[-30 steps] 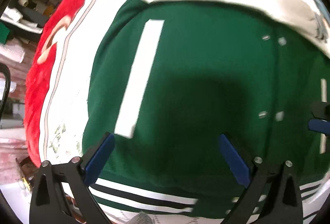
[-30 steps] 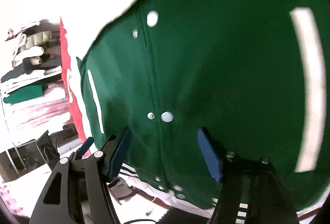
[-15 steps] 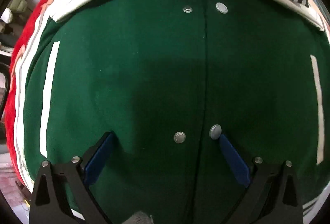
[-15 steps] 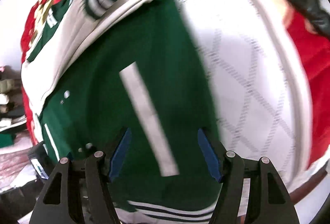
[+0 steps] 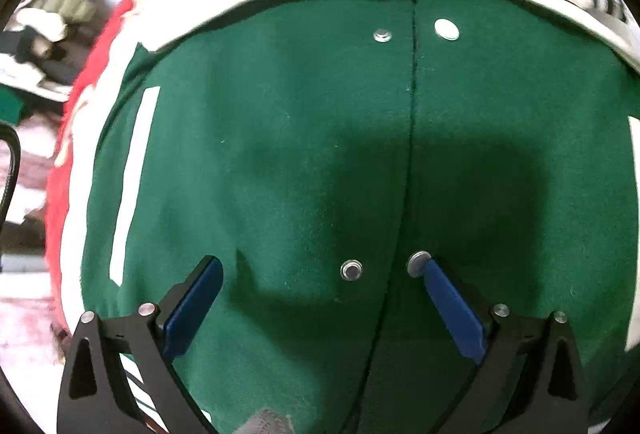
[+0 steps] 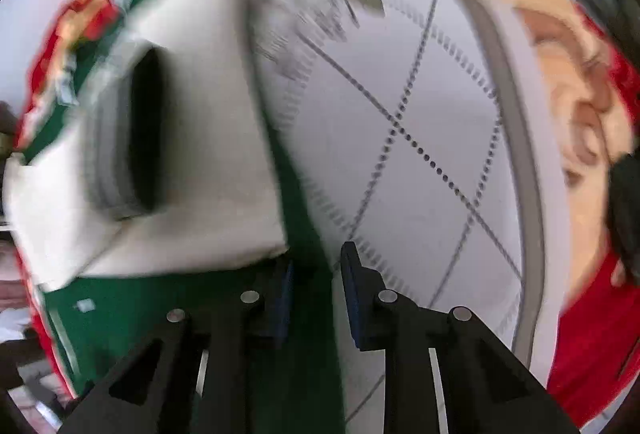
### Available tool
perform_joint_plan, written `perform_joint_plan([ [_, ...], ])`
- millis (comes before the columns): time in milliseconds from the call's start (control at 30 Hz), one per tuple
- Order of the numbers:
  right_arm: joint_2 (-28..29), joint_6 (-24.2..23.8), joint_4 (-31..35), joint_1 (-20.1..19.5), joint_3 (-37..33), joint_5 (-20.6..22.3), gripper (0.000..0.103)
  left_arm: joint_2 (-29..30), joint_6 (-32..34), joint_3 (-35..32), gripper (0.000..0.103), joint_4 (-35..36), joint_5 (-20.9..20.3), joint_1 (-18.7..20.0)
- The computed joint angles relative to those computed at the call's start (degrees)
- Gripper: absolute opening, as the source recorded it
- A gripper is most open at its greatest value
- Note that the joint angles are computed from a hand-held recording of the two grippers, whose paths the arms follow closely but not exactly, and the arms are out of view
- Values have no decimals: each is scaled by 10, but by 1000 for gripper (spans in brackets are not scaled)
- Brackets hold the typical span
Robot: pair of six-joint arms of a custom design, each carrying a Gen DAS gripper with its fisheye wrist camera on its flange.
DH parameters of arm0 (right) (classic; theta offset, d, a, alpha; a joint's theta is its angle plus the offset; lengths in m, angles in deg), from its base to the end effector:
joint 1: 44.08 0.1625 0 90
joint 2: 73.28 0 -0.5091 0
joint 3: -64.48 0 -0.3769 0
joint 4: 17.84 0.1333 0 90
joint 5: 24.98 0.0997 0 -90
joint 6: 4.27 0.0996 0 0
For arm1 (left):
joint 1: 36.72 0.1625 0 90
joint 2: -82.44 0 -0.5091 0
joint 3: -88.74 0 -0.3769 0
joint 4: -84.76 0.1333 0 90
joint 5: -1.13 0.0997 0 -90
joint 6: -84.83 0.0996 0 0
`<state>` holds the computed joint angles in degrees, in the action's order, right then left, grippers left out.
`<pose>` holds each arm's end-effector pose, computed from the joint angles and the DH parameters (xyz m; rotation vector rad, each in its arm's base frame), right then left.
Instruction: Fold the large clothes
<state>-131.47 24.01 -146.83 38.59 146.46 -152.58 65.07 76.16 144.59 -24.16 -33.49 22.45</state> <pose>-0.0212 -0.7334 0.3931 -0.8731 -2.3470 0.4830 -0.2538 -0.8453 -0.0067 0.5976 2.0506 -0.0321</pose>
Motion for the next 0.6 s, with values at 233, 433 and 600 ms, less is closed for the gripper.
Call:
perform_joint_plan([
  [233,-56,-83,89,-25,-12,120,55,13,-208,-15,103,171,127,-53],
  [433,-152,-127,141,-47,41,126,64,-10,-250,84,103,215,196,-135],
  [600,-210,-112,200,-80,72,113,65,10,-220,161,103,179,128,-211],
])
